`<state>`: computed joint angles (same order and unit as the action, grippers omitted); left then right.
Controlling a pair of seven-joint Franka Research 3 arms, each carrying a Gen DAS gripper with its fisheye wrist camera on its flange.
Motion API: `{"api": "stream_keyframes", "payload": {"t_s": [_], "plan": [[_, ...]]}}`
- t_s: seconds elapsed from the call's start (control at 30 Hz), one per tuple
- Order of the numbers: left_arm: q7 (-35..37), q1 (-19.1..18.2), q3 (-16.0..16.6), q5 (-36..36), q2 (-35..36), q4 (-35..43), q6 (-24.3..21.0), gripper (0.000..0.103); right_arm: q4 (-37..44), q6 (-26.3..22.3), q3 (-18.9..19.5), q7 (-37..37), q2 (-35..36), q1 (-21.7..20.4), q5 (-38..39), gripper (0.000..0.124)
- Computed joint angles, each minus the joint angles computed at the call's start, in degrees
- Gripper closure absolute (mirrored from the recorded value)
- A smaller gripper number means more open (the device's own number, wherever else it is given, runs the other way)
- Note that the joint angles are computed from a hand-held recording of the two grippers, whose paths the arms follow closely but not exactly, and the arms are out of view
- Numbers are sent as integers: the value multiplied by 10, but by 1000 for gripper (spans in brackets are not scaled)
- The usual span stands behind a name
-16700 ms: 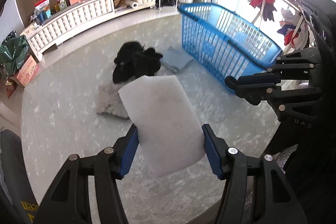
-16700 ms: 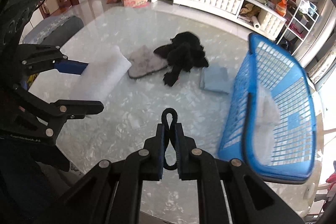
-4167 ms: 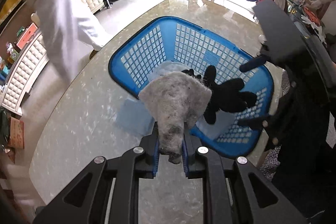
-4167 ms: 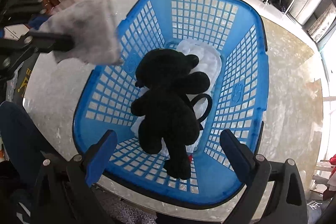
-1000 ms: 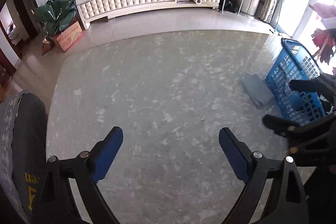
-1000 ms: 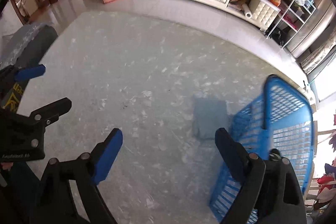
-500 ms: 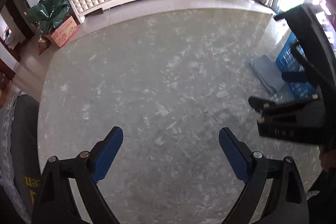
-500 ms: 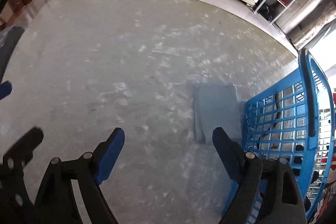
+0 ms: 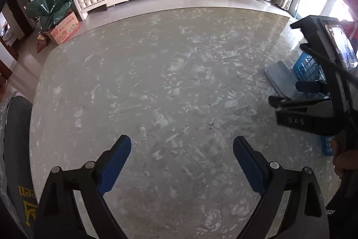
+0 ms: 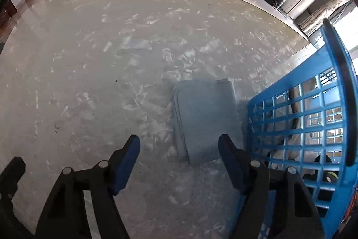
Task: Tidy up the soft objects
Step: 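Close the right tool on the light-blue cloth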
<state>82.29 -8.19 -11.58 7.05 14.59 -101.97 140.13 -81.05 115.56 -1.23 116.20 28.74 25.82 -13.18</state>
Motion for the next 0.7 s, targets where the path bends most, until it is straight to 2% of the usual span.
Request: {"api": "stream_keyframes", "payload": {"t_s": [0.07, 0.17, 0.27, 0.33, 0.4, 0.47, 0.57, 0.7], "plan": [[-4, -1, 2, 5, 2, 3, -6, 11, -4, 4, -5, 18, 0, 1, -3, 67], [-4, -1, 1, 5, 4, 6, -15, 11, -16, 19, -8, 28, -5, -10, 3, 67], [-5, -2, 2, 9, 3, 6, -17, 11, -24, 30, -4, 19, -7, -28, 25, 74], [-4, -2, 1, 10, 4, 8, -21, 11, -28, 39, -1, 11, -8, -37, 39, 87], [-4, -3, 2, 13, 4, 8, -23, 11, -34, 44, 2, -5, -12, -41, 47, 115], [-6, -6, 2, 19, 4, 12, -32, 11, -36, 42, -4, -9, -12, -37, 33, 120], [8, -1, -3, 0, 9, 23, -55, 11, -63, 68, -6, -12, -25, -37, 23, 121], [5, -4, 1, 11, 3, 15, -46, 11, -76, 73, -4, -16, -35, -41, 26, 121]]}}
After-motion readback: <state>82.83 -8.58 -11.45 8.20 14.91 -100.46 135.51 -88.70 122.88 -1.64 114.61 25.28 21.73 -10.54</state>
